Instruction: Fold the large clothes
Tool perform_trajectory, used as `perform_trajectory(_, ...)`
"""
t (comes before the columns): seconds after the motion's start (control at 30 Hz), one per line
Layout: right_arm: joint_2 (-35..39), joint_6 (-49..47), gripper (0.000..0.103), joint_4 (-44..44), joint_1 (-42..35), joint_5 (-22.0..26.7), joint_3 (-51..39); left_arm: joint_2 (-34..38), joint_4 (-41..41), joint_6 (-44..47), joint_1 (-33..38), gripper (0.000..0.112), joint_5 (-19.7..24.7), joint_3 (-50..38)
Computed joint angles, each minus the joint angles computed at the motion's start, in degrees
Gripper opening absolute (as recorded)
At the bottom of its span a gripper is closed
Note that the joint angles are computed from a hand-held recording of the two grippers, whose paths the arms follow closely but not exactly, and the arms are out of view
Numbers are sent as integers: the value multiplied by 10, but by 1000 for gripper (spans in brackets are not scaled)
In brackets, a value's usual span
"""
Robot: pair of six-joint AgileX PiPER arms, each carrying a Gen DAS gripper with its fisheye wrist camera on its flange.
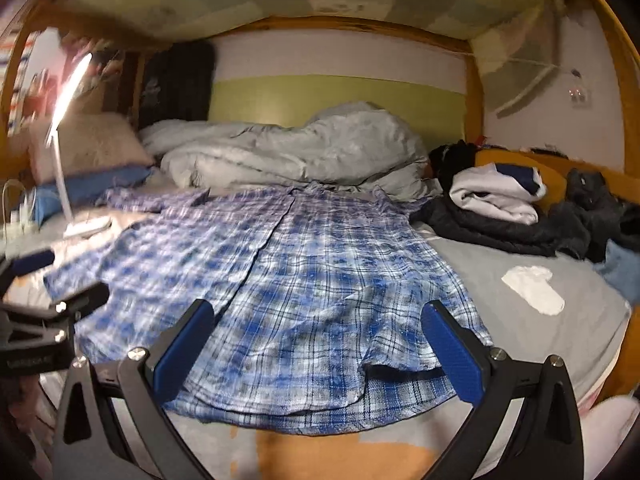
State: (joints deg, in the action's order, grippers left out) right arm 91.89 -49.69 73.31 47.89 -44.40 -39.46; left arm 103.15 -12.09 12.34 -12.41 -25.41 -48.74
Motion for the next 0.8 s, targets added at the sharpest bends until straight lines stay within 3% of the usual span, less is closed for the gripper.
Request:
perform_trajectory(0.07, 0, -5, 103, 2, 7, -10, 1, 1, 41, -39, 8, 103, 14, -6)
perform_trajectory(0.2, -4, -2, 103, -1, 4, -4, 3, 5, 6, -5, 1, 103, -2, -3)
perform_trajectory(0.33, -10, -4, 103, -1, -5, 12, 5, 3, 62, -80, 15, 103, -9, 3)
perform_trajectory(0.47, -10, -37, 103, 10, -7, 37, -2, 2, 58, -91, 19, 103, -28, 10)
perform_trajectory(0.6, 2, -70, 103, 31, 1, 35, -12, 6, -5, -5, 6, 103, -14, 2)
perform_trajectory(0.73, 27, -197, 103, 115, -24, 117, -49, 10, -29, 63, -4, 103, 3, -6)
perform_trajectory(0.8, 48, -249, 103, 151, -21, 125, -64, 8, -50, 84, -10, 103, -9, -2)
